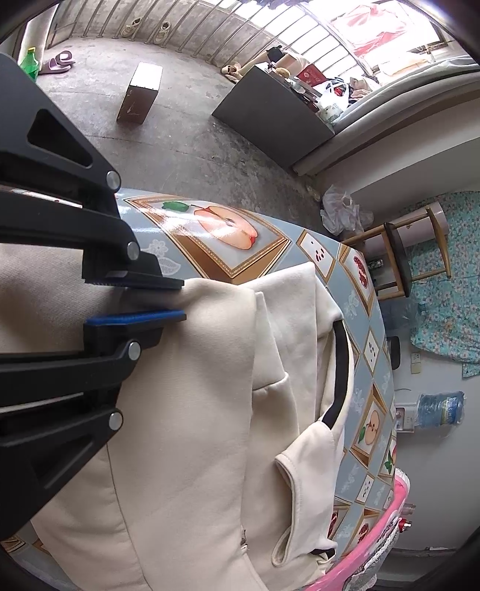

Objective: Fold large clothes

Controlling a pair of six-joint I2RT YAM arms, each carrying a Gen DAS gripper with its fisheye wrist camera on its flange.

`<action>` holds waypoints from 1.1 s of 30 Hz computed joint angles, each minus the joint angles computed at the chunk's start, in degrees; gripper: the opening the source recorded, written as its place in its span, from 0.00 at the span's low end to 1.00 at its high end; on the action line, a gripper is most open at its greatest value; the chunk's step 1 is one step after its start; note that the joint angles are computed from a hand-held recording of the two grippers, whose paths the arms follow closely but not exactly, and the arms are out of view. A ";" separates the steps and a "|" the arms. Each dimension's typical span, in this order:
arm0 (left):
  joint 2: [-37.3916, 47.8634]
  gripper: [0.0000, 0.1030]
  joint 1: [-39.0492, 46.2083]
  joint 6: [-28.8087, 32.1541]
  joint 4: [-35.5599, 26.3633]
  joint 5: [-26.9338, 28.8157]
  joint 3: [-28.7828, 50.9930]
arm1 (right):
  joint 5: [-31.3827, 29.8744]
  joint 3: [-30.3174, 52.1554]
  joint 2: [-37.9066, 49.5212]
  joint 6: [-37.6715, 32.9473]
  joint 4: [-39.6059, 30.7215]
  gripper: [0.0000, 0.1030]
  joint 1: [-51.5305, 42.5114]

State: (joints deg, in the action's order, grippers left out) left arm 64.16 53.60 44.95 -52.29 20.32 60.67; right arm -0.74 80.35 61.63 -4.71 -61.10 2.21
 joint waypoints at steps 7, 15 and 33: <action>-0.04 0.11 -0.15 -0.10 0.23 -0.23 -0.10 | -3.80 -7.87 7.71 2.07 5.84 0.05 -3.71; 0.73 0.11 0.05 -0.41 -0.52 0.18 0.65 | -4.34 2.41 2.99 3.39 -5.18 0.29 -3.86; 3.10 0.11 1.09 1.30 -2.69 2.02 2.76 | 11.64 -9.24 -5.32 29.75 -10.18 0.51 38.48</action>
State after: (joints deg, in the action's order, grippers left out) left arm 67.26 54.69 46.25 -54.98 22.34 63.43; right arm 10.90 71.11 56.30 25.03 -71.28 40.69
